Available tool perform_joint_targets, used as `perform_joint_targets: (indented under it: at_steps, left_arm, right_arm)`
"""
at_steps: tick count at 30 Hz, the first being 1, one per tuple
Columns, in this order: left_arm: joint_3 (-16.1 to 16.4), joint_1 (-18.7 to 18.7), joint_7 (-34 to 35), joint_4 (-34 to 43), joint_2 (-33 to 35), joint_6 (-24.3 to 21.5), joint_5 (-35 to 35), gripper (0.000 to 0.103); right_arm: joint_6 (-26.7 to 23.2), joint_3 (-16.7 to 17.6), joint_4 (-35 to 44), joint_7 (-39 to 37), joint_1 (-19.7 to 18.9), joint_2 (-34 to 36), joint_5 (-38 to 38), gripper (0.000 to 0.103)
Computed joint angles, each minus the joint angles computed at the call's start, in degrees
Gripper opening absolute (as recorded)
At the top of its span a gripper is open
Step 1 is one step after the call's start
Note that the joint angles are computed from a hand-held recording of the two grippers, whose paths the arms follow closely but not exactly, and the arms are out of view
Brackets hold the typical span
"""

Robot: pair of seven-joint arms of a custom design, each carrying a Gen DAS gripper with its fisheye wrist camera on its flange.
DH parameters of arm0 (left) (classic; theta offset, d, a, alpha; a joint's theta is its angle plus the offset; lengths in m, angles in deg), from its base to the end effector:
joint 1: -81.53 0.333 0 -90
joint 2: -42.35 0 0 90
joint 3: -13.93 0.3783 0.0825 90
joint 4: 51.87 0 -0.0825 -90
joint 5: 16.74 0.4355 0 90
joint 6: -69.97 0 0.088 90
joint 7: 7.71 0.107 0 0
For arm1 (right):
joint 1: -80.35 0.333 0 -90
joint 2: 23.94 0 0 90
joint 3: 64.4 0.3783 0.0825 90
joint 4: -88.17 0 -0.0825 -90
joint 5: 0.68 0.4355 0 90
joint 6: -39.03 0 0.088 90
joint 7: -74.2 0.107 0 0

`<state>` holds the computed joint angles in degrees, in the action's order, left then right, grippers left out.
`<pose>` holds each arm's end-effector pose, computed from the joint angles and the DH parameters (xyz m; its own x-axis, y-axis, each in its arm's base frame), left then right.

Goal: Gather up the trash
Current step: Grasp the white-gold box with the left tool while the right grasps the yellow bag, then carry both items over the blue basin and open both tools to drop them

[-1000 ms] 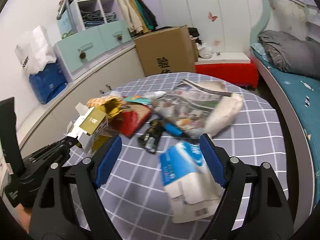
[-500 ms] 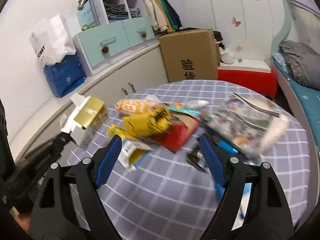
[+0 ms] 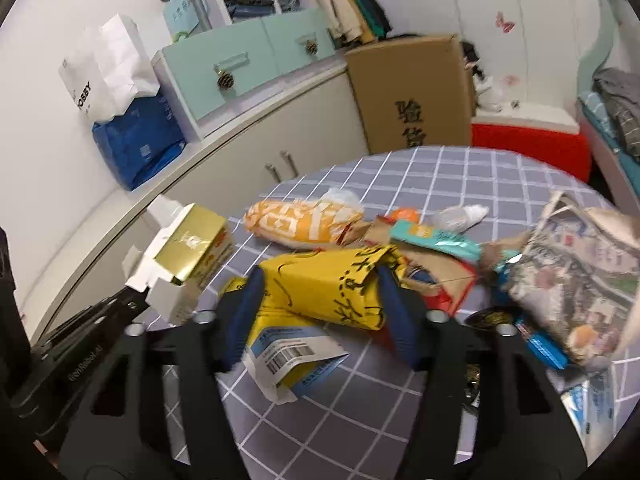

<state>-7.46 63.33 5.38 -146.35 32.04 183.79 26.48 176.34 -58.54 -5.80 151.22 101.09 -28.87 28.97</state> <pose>0.4501 -0.3529 0.8085 0.3948 -0.9006 0.1820 -0.4868 -0.3730 -0.7899 0.5530 0.2856 0.8019 0.5579 -0.7624 -0.3279 -0.6484 -0.1538 -0.7456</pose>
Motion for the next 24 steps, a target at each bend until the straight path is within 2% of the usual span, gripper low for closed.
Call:
perform_joint_targets:
  at_steps: [2,5,9,11,17,21,24]
  left_arm:
    - [0.26,0.02,0.23,-0.29,0.05,0.61,-0.51,0.002]
    - [0.29,-0.02,0.38,-0.19,0.35,0.82,-0.85,0.002]
    - [-0.22,-0.34,0.26,0.83,0.78,-0.08,-0.09,0.002]
    - [-1.07,-0.69,-0.29,2.27,1.27,-1.92,1.84,0.002]
    - [-2.74,-3.39,-0.45,8.1,4.37,-4.3,6.83,0.002]
    - [-3.86,-7.98,1.1,15.82,10.07,-5.22,11.01,0.002]
    - [-4.01,-12.5,3.54,22.93,15.93,-5.63,13.5,0.002]
  right_arm:
    - [-0.53,-0.01,0.05,-0.5,0.06,0.21,0.18,0.041]
    - [-2.49,-0.48,0.55,-2.66,0.14,0.58,2.8,0.019]
    - [-3.07,-0.96,-0.9,-8.02,0.24,-0.85,8.9,0.005]
    - [-0.81,-0.89,-2.6,-9.28,0.3,-2.69,9.49,0.004]
    - [2.07,-3.96,-6.68,-14.58,0.58,-9.31,18.16,0.004]
    - [4.45,-6.64,-10.61,-17.09,0.0,-14.99,21.12,0.004]
    - [5.83,-8.9,-14.69,-16.72,-1.88,-20.0,20.43,0.004]
